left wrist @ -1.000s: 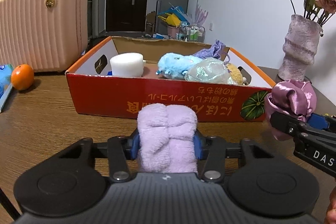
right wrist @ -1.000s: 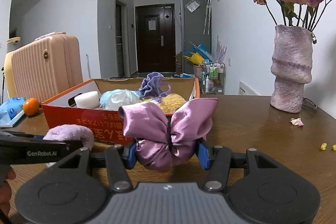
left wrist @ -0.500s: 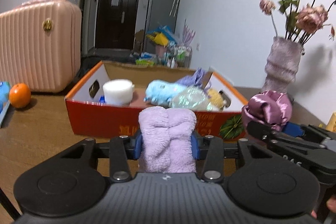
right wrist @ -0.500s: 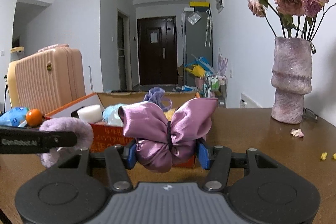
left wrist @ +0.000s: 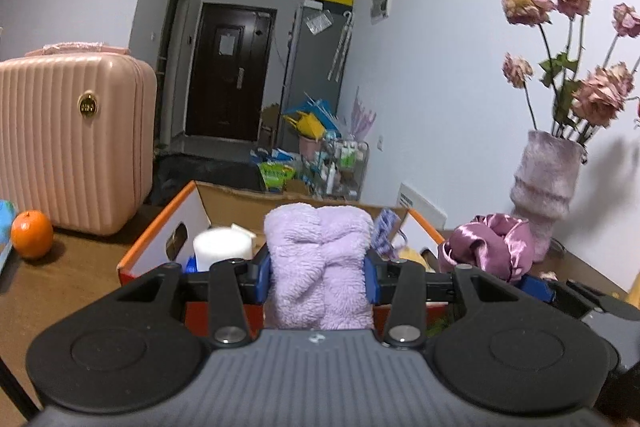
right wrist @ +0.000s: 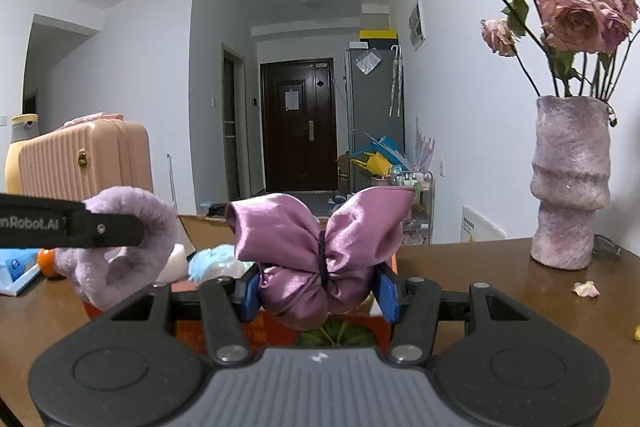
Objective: Organize soft objects
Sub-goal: 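Carry the bow and scrunchie over the red box with both grippers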
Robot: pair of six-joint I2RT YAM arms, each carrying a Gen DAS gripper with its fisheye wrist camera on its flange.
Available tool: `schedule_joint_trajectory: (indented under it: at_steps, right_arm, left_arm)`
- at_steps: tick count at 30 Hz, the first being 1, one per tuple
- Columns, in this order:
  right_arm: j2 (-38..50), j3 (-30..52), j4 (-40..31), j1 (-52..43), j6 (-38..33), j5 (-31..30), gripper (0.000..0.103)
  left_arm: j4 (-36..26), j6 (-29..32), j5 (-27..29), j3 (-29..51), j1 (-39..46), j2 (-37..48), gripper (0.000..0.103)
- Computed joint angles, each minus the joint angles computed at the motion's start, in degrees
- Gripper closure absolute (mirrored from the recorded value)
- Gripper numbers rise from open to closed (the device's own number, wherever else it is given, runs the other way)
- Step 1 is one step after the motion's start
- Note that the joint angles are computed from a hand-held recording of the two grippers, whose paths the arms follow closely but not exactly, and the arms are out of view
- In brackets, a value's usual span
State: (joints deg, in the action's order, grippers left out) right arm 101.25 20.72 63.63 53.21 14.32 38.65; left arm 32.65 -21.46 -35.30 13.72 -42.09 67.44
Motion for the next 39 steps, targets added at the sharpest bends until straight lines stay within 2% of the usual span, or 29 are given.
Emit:
schedule_joint_trajectory:
  at_steps: [12,23,33,39]
  right_arm:
    - [7.82,11.70,-1.32,-7.21,-2.92,-5.45,0.048]
    - [13.17,20.97,-5.82,-10.98,-3.00,-7.50,0.048]
    - [16.29,26.99,-9.38,-11.65,-4.21,-9.04,0.048]
    - [16.97,28.42,-10.95,-11.79,-4.51,-10.55,0.045]
  left_arm:
    - [11.44,3.69,5.31,6.75,9.40,15.30,0.060]
    - [17.14,8.00,5.32,12.90,13.02,25.68,0.060]
    - [19.97,9.71,5.21,16.62,15.55,32.03,0.060]
    - [18.93,8.98,5.54,17.59,16.65,33.14,0.060]
